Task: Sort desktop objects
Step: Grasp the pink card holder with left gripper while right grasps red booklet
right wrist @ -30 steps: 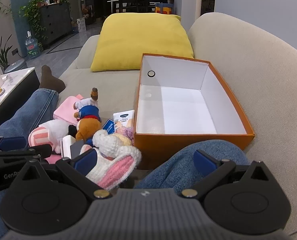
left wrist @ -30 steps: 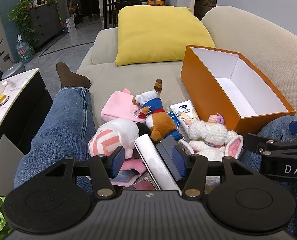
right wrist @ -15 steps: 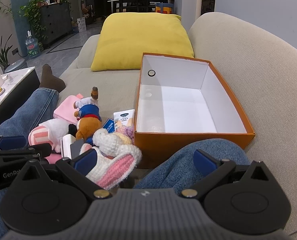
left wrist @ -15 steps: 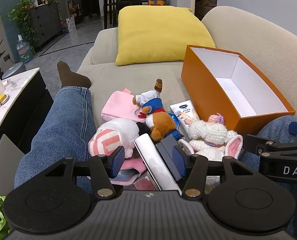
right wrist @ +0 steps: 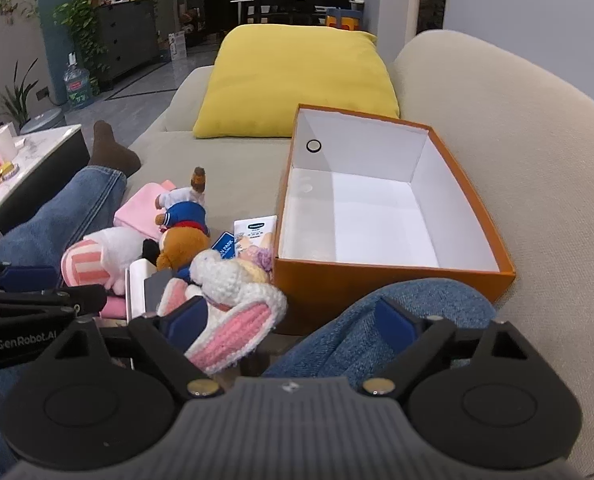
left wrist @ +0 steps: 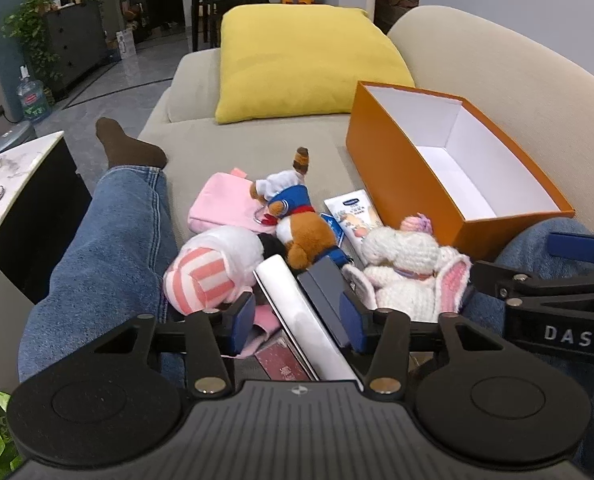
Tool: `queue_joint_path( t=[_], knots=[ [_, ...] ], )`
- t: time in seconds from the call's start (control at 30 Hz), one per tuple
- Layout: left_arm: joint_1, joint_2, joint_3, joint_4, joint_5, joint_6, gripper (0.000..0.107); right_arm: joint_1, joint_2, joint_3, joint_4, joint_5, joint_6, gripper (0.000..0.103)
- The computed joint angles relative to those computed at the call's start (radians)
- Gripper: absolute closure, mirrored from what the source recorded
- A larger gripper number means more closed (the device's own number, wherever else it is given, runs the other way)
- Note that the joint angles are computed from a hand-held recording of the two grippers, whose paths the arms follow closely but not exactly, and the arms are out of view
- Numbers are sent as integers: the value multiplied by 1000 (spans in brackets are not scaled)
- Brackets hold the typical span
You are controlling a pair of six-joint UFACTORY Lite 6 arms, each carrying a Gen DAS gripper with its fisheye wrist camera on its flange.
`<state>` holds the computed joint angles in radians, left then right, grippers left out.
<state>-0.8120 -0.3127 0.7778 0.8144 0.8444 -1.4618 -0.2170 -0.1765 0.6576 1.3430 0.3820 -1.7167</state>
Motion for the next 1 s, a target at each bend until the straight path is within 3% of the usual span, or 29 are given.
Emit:
queue_joint_path(
  t=[0.07, 0.17, 0.47, 0.7, 0.83, 1.0],
  knots=[
    [11, -10, -6, -22, -6, 23, 62, -4, 20, 19, -62, 43, 46, 33],
    [27, -41, -26, -37, 8, 39, 64, -14, 86, 73, -164, 133, 161, 34],
    [163, -135, -86, -99, -5, 162, 64, 94, 131, 117, -158, 157, 164, 35],
    [177, -154, -114, -198, -35, 251, 66, 153, 162, 119, -181, 207, 168, 48],
    [203, -190, -147, -267, -61, 301, 65, 172, 137, 76, -173, 181, 114, 49],
    [198, -216, -154, -253, -13, 310, 65, 168, 123, 65, -177, 245, 73, 55]
  ],
)
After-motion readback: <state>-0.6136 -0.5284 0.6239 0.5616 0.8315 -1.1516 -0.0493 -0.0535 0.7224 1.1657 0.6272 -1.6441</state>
